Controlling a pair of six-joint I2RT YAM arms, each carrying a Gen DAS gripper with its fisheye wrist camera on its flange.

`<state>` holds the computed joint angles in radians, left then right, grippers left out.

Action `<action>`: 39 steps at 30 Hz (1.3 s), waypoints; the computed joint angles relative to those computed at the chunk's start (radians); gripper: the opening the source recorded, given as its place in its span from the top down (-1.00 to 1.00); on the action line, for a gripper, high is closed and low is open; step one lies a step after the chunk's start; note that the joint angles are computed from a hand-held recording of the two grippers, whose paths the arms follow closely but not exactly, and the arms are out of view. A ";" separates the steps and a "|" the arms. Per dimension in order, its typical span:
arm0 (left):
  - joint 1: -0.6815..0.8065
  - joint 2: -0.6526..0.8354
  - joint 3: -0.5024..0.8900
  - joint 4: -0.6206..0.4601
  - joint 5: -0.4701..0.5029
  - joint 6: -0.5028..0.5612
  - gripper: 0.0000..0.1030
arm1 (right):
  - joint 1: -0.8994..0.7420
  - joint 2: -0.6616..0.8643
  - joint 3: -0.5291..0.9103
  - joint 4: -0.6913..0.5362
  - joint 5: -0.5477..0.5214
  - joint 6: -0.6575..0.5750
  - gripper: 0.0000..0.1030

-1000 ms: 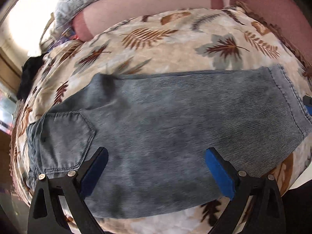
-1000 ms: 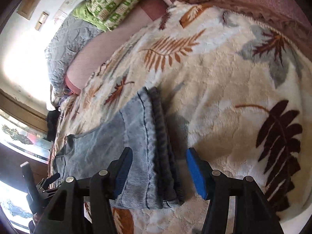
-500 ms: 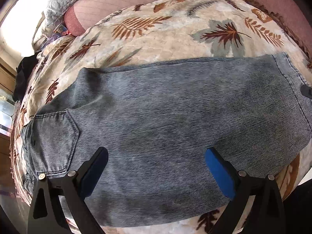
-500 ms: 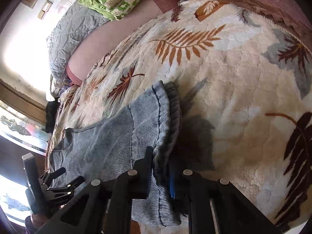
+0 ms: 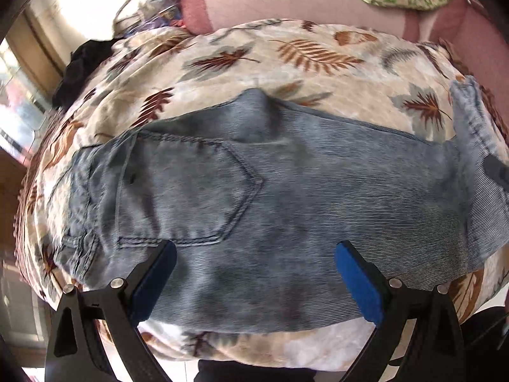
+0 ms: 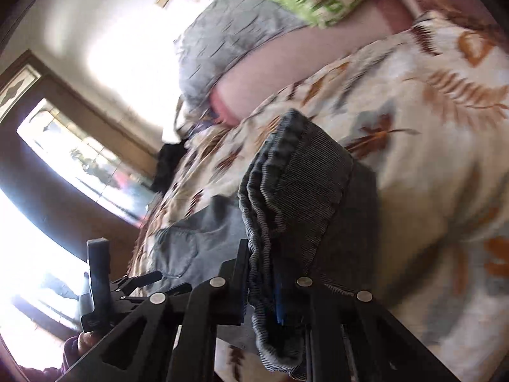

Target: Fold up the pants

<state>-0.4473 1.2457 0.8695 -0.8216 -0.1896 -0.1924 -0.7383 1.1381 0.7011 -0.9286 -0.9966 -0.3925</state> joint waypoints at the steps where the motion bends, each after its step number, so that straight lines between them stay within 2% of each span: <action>1: 0.031 -0.011 -0.010 0.000 0.011 0.013 -0.94 | 0.090 -0.036 -0.031 0.082 0.009 0.109 0.74; 4: 0.112 -0.039 -0.035 0.009 0.032 0.052 -0.94 | 0.331 -0.090 -0.121 0.358 0.039 0.432 0.74; 6: 0.163 -0.048 -0.047 0.014 0.040 0.073 -0.94 | 0.485 -0.059 -0.161 0.528 0.092 0.608 0.74; 9: 0.224 -0.056 -0.058 0.021 0.050 0.099 -0.94 | 0.609 0.062 -0.159 0.629 0.128 0.741 0.45; 11: 0.243 -0.061 -0.058 0.020 0.048 0.097 -0.94 | 0.593 0.030 -0.178 0.648 0.127 0.749 -0.01; 13: 0.231 -0.069 -0.054 0.019 0.062 0.084 -0.94 | 0.488 -0.052 -0.216 0.672 0.066 0.751 -0.16; 14: 0.216 -0.071 -0.052 0.021 0.067 0.079 -0.94 | 0.432 -0.082 -0.226 0.671 0.043 0.745 -0.16; 17: 0.108 -0.080 -0.047 0.028 0.048 0.037 -0.94 | 0.315 -0.072 -0.191 0.553 0.039 0.644 -0.13; 18: 0.061 -0.079 -0.045 0.035 0.039 0.020 -0.94 | 0.300 -0.060 -0.183 0.517 0.064 0.611 -0.10; 20: -0.018 -0.066 -0.041 0.057 0.008 -0.018 -0.94 | 0.285 -0.032 -0.158 0.460 0.126 0.554 0.24; 23: -0.111 0.002 -0.021 0.084 -0.040 -0.061 -0.94 | 0.251 0.050 -0.120 0.367 0.186 0.437 0.32; 25: -0.158 0.073 -0.007 0.083 -0.083 -0.071 -0.94 | 0.302 0.083 -0.107 0.336 0.301 0.394 0.32; 27: -0.178 0.143 -0.006 0.084 -0.131 -0.084 -0.94 | 0.319 0.092 -0.121 0.345 0.346 0.380 0.34; 29: -0.149 0.150 -0.025 0.112 -0.091 -0.086 -0.95 | 0.312 0.082 -0.113 0.348 0.333 0.374 0.34; 32: -0.104 0.146 -0.013 0.096 -0.032 -0.077 -0.95 | 0.286 0.046 -0.112 0.394 0.273 0.420 0.34; 35: -0.088 0.116 -0.016 0.089 -0.031 -0.060 -0.95 | 0.374 0.012 -0.134 0.514 0.409 0.521 0.28; 39: -0.034 -0.006 -0.068 0.061 -0.026 -0.028 -0.95 | 0.479 0.134 -0.106 0.541 0.520 0.552 0.26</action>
